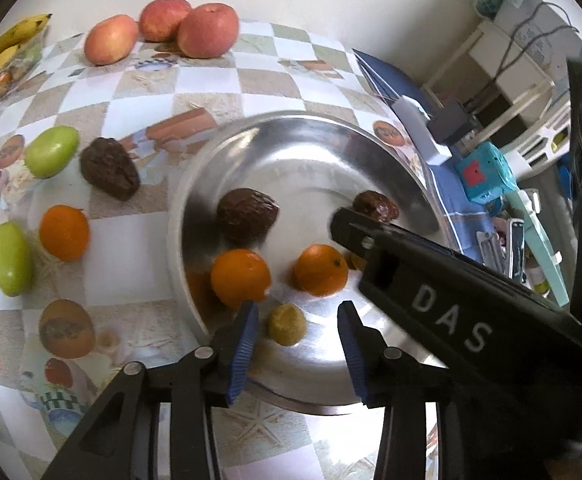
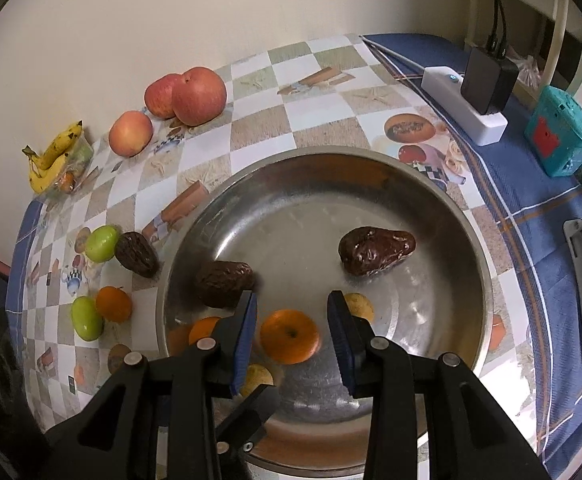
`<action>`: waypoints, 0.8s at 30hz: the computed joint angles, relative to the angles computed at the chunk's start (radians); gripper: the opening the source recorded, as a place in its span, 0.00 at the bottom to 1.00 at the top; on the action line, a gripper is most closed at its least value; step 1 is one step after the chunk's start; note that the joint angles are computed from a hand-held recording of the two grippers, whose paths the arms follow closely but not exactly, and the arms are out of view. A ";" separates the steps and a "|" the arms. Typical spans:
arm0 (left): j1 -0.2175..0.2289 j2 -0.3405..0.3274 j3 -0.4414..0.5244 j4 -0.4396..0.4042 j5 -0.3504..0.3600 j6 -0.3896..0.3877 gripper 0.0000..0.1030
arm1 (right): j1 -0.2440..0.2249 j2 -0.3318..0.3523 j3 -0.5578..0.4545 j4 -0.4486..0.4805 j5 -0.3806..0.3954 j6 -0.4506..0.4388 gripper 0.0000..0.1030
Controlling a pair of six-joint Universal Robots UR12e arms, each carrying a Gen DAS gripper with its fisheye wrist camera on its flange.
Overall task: Organize fruits
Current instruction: 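Open the right tool to drop the orange while the left tool releases the yellow fruit, then move both open tools back toward the remaining fruit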
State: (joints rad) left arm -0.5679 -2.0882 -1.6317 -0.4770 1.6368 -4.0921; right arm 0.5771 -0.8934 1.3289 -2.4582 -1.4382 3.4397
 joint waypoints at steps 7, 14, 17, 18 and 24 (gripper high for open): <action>0.003 0.031 -0.019 -0.065 0.086 -0.074 0.44 | -0.001 -0.002 0.005 -0.013 -0.006 0.020 0.37; 0.009 0.064 -0.056 -0.075 0.158 -0.146 0.44 | 0.004 0.000 0.000 -0.011 -0.004 0.002 0.37; 0.014 0.081 -0.069 -0.119 0.197 -0.196 0.47 | 0.008 0.001 -0.004 -0.007 -0.006 -0.009 0.37; 0.016 0.088 -0.077 -0.129 0.202 -0.209 0.49 | 0.008 0.003 -0.006 -0.003 -0.005 -0.012 0.36; 0.026 0.116 -0.093 -0.249 0.262 -0.306 0.73 | 0.020 0.011 -0.023 0.023 -0.031 -0.044 0.57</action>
